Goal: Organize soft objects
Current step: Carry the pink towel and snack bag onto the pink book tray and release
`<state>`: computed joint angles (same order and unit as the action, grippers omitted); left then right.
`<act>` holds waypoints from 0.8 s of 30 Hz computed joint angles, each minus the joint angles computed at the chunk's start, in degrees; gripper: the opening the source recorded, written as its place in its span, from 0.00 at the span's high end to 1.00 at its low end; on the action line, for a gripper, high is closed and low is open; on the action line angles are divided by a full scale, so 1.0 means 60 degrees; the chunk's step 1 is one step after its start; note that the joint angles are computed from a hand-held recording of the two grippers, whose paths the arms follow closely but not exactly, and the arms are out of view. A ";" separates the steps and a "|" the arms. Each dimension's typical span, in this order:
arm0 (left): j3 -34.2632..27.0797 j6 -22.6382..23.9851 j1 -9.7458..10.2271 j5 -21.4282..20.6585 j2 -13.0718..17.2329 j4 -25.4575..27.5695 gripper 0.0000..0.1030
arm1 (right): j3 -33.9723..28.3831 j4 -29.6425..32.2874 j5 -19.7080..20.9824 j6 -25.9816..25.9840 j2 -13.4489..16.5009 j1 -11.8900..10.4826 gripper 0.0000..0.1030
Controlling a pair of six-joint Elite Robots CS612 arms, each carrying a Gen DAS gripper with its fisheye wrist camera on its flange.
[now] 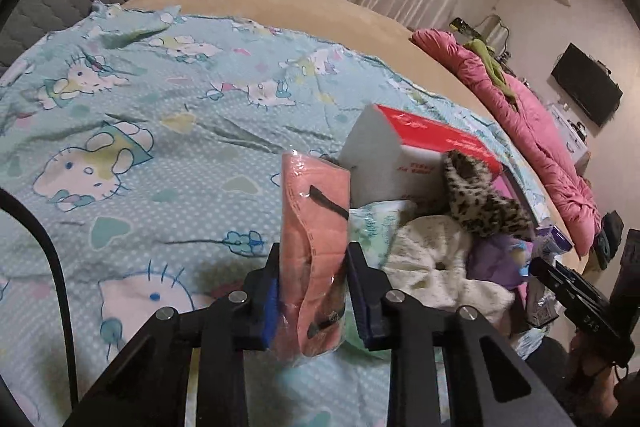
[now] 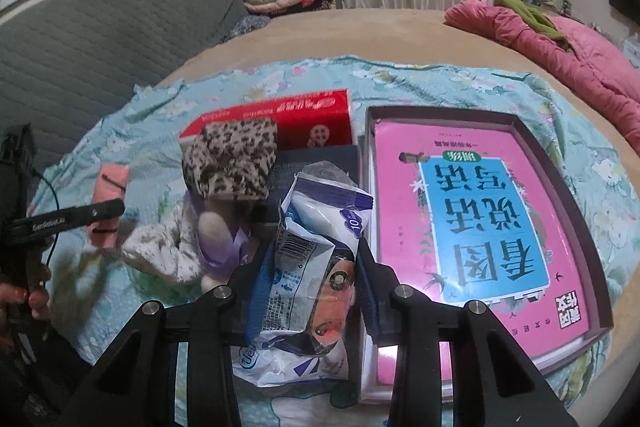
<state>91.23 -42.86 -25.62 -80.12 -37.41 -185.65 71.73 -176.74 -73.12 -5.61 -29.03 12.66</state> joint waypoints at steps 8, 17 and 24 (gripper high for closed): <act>0.0113 0.0443 -0.0361 0.0335 -0.0413 0.0150 0.71 | 0.0238 -0.0724 0.0210 0.0282 -0.0139 -0.0111 0.61; -0.0375 0.1093 -0.0829 0.0655 -0.0580 0.0868 0.71 | 0.0459 -0.1405 0.0276 0.0737 -0.0298 -0.0351 0.61; -0.1190 0.1953 -0.1248 0.0642 -0.0447 0.1524 0.71 | 0.0745 -0.1770 -0.0119 0.1252 -0.0465 -0.0564 0.61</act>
<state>84.09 -31.14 -33.10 -76.27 -40.09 -176.50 76.19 -187.37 -73.84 1.90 -31.81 9.27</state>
